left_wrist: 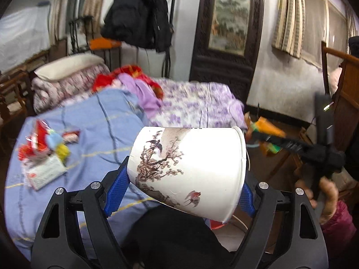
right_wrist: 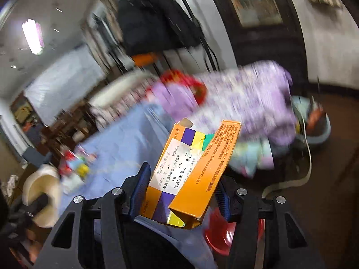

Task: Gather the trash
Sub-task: 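Carry the cup and box to the red wastebasket and release both, then bring both tools back over the bed toward the remaining trash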

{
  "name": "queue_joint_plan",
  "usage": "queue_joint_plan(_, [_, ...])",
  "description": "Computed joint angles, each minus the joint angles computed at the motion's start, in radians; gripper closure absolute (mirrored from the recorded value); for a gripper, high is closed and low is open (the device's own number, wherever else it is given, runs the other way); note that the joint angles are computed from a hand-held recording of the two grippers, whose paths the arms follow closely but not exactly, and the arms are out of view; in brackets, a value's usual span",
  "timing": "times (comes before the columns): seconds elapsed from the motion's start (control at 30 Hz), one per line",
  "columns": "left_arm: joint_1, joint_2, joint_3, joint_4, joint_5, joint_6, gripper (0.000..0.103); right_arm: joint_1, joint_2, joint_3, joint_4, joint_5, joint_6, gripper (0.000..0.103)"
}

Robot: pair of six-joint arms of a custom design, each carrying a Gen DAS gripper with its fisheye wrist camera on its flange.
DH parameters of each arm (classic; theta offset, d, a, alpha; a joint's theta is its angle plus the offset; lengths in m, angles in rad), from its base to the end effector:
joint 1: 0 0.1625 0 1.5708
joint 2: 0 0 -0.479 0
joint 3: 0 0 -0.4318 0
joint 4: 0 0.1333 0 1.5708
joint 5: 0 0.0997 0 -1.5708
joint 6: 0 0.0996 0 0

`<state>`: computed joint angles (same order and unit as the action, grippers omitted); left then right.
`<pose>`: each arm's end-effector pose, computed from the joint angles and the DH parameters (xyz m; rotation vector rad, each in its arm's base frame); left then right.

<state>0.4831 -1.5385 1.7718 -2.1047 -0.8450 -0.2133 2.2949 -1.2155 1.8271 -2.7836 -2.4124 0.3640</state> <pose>-0.3970 -0.4334 0.4998 0.9622 2.4108 -0.9082 0.4681 -0.4402 0.3653 0.1041 -2.4662 1.2149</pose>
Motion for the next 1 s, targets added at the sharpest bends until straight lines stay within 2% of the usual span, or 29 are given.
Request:
queue_joint_plan(0.1, [0.040, 0.029, -0.009, 0.017, -0.040, 0.007, 0.024, -0.077, 0.003, 0.042, 0.135, 0.023, 0.083, 0.044])
queue_joint_plan(0.2, [0.070, 0.050, -0.019, 0.032, -0.077, 0.011, 0.024, -0.176, -0.003, 0.093, 0.251, 0.134, 0.182, 0.039])
queue_joint_plan(0.23, [0.079, 0.058, -0.025, 0.039, -0.088, 0.012, 0.024, -0.205, -0.013, 0.113, 0.267, 0.178, 0.224, 0.039])
queue_joint_plan(0.3, [0.092, 0.080, -0.037, 0.050, -0.108, 0.016, 0.024, -0.230, -0.041, 0.149, 0.205, 0.248, 0.231, 0.039])
queue_joint_plan(0.4, [0.110, 0.120, -0.056, 0.055, -0.145, 0.032, 0.024, -0.194, -0.069, 0.152, 0.110, 0.193, 0.212, 0.038])
queue_joint_plan(0.47, [0.117, 0.150, -0.067, 0.054, -0.169, 0.046, 0.024, -0.149, -0.087, 0.143, 0.022, 0.129, 0.163, 0.036])
queue_joint_plan(0.63, [0.127, 0.230, -0.099, 0.067, -0.246, 0.084, 0.023, -0.085, -0.094, 0.121, -0.093, 0.003, 0.037, 0.028])
queue_joint_plan(0.73, [0.127, 0.281, -0.114, 0.088, -0.261, 0.108, 0.023, -0.087, -0.102, 0.125, -0.109, 0.000, 0.020, 0.028])
queue_joint_plan(0.8, [0.128, 0.309, -0.128, 0.119, -0.269, 0.101, 0.017, -0.085, -0.111, 0.132, -0.099, -0.006, 0.028, 0.028])
queue_joint_plan(1.0, [0.116, 0.306, -0.120, 0.109, -0.236, 0.096, 0.012, -0.079, -0.125, 0.135, -0.077, -0.012, 0.035, 0.028])
